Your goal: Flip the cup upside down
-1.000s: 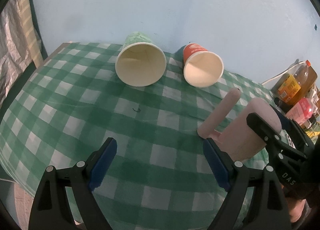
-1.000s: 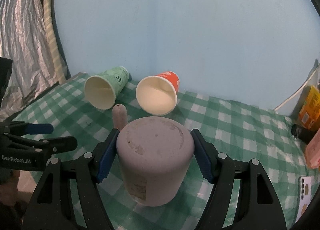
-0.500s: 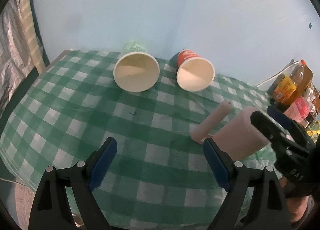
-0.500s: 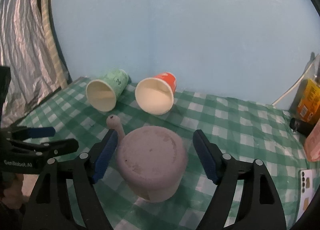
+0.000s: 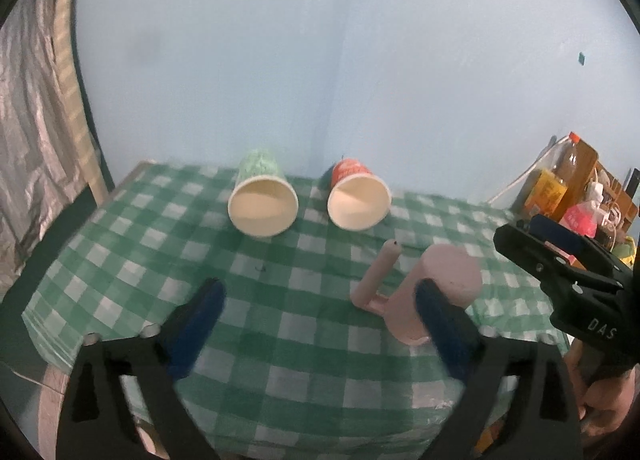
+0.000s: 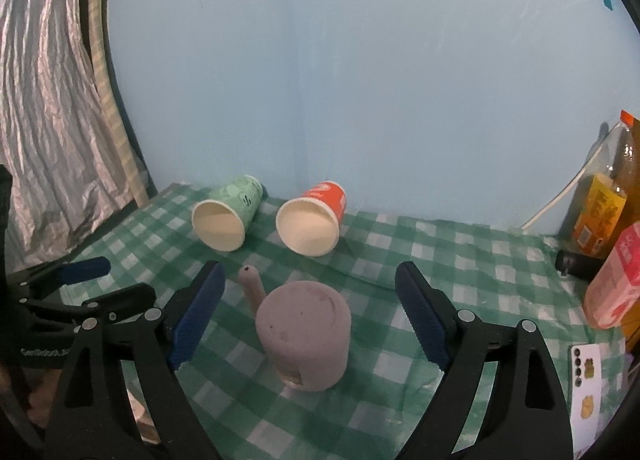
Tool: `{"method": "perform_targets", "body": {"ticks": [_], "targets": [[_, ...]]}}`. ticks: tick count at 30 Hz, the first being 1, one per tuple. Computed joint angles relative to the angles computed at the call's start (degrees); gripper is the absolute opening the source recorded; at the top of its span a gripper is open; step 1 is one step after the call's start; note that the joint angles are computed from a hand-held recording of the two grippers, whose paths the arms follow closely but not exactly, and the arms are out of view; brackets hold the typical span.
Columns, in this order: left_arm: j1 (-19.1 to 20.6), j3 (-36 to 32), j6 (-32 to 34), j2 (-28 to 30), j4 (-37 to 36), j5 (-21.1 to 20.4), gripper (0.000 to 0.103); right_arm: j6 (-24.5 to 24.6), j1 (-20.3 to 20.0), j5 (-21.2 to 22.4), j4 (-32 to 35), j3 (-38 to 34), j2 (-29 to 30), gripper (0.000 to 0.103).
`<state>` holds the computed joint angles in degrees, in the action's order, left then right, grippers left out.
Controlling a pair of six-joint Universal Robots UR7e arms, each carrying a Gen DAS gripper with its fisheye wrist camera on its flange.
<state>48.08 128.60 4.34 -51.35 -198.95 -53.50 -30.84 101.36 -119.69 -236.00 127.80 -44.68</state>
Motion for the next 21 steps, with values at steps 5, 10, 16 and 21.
{"method": "perform_targets", "body": {"ticks": [5,10,16,21], "targets": [[-1.41,2.1,3.91,0.7,-6.4,0.57,0.103,-0.24,1.36,-2.02,-1.8,1.0,-0.24,0.087],[-2.55,3.97,5.45,1.14,-11.51,1.64,0.103,0.42,1.84,-3.54,-3.09,2.0,-0.21,0.087],[-3.42,4.9,7.01,1.88,-13.34,2.73,0.103,2.17,1.48,-4.0,-3.25,3.32,-0.59,0.087],[-3.94,5.3,6.89,1.94,-13.92,2.92,0.103,2.85,1.04,-3.94,-3.0,4.11,-0.83,0.087]]}}
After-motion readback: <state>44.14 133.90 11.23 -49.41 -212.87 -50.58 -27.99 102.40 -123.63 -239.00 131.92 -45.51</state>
